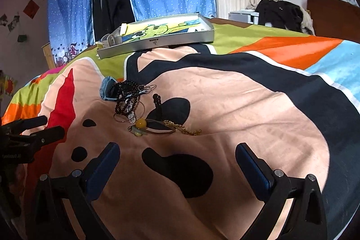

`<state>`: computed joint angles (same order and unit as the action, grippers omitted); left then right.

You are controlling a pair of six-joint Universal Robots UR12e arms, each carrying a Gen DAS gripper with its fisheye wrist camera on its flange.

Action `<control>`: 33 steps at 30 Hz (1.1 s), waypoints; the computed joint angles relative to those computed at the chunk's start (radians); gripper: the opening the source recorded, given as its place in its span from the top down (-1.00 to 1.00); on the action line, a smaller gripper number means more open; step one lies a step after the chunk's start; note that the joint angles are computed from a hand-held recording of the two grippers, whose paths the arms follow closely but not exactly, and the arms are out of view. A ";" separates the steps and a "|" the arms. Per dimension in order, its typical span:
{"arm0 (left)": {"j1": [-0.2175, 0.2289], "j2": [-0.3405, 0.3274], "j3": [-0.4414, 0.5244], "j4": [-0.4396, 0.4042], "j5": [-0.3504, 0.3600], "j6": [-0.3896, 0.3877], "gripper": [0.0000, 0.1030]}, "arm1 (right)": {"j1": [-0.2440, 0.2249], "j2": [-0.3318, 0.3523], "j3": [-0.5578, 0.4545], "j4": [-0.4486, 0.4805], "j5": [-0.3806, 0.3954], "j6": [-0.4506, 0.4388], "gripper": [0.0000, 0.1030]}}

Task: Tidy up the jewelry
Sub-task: 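Grasp the yellow-bead cord bracelet with the right tool while the left tool grasps silver hoop earrings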

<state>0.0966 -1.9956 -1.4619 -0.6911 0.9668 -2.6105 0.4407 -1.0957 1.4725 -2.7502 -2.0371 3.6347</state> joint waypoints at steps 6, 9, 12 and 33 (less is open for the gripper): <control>-0.012 -0.045 0.078 -0.093 -0.040 -0.027 -0.95 | -0.017 0.014 -0.013 0.023 0.052 -0.029 -1.00; -0.017 -0.069 0.123 -0.151 -0.077 -0.033 -0.84 | -0.023 0.022 -0.023 0.031 0.068 -0.062 -1.00; -0.024 -0.095 0.172 -0.230 -0.099 -0.023 -0.53 | -0.030 0.030 -0.037 0.042 0.079 -0.096 -0.89; -0.044 -0.227 0.419 -0.681 -0.069 -0.095 0.56 | -0.085 0.086 -0.128 0.143 0.313 -0.267 -0.12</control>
